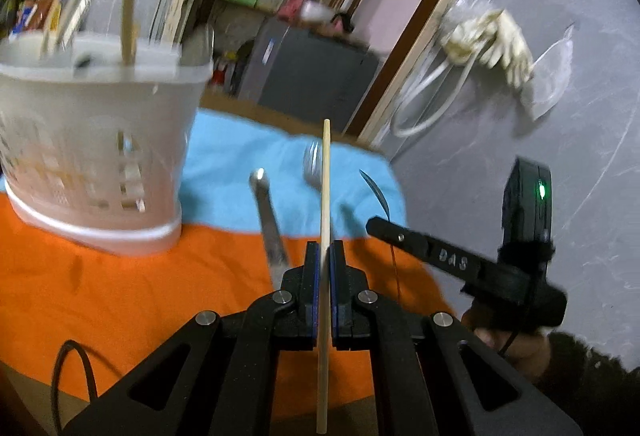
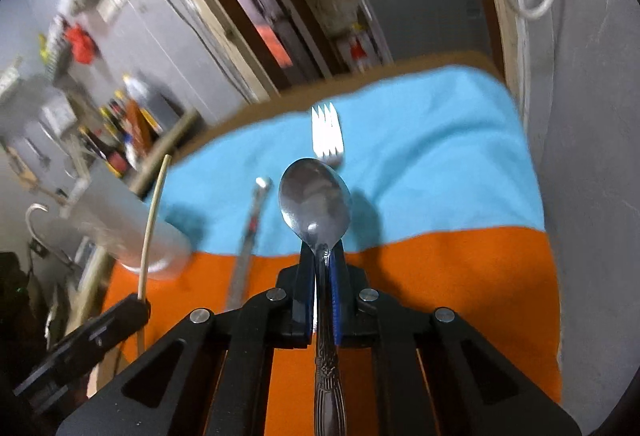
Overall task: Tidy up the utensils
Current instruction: 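Lift the chopstick with left tool while right tool lifts the ornate spoon over the basket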
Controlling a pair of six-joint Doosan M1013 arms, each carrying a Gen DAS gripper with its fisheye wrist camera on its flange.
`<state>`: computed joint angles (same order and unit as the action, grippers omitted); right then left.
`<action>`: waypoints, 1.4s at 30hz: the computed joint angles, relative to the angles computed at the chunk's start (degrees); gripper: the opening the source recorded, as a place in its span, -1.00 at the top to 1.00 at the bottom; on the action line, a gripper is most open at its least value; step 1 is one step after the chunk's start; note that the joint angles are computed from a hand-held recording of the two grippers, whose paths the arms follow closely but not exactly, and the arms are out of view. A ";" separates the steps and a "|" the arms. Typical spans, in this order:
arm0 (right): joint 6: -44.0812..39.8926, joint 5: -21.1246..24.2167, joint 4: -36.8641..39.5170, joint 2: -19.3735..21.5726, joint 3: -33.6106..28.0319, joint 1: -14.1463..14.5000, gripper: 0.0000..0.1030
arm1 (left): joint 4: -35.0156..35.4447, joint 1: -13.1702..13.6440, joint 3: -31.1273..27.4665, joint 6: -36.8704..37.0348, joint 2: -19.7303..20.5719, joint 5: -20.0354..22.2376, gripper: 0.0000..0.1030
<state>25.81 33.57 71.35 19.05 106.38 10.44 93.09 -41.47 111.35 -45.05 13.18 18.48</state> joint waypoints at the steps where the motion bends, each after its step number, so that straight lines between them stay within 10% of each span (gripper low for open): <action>1: -3.49 -0.24 3.48 -0.68 0.91 -0.18 0.91 | 3.65 -0.19 0.33 -3.55 -0.49 0.67 0.96; 12: -38.70 6.27 39.10 -5.84 4.43 3.30 0.91 | 19.45 0.32 3.17 -15.15 -6.74 11.98 0.96; 30: -49.50 14.17 56.54 0.65 -2.85 11.23 0.91 | 29.81 11.10 9.57 -24.57 -9.17 22.99 0.96; 42: -54.24 13.25 59.78 2.47 -1.92 12.26 0.90 | 24.43 8.40 9.57 -17.11 -5.40 32.43 0.95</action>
<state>-28.44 46.82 131.13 21.51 104.46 22.71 117.51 -33.07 120.92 -62.16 7.78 50.91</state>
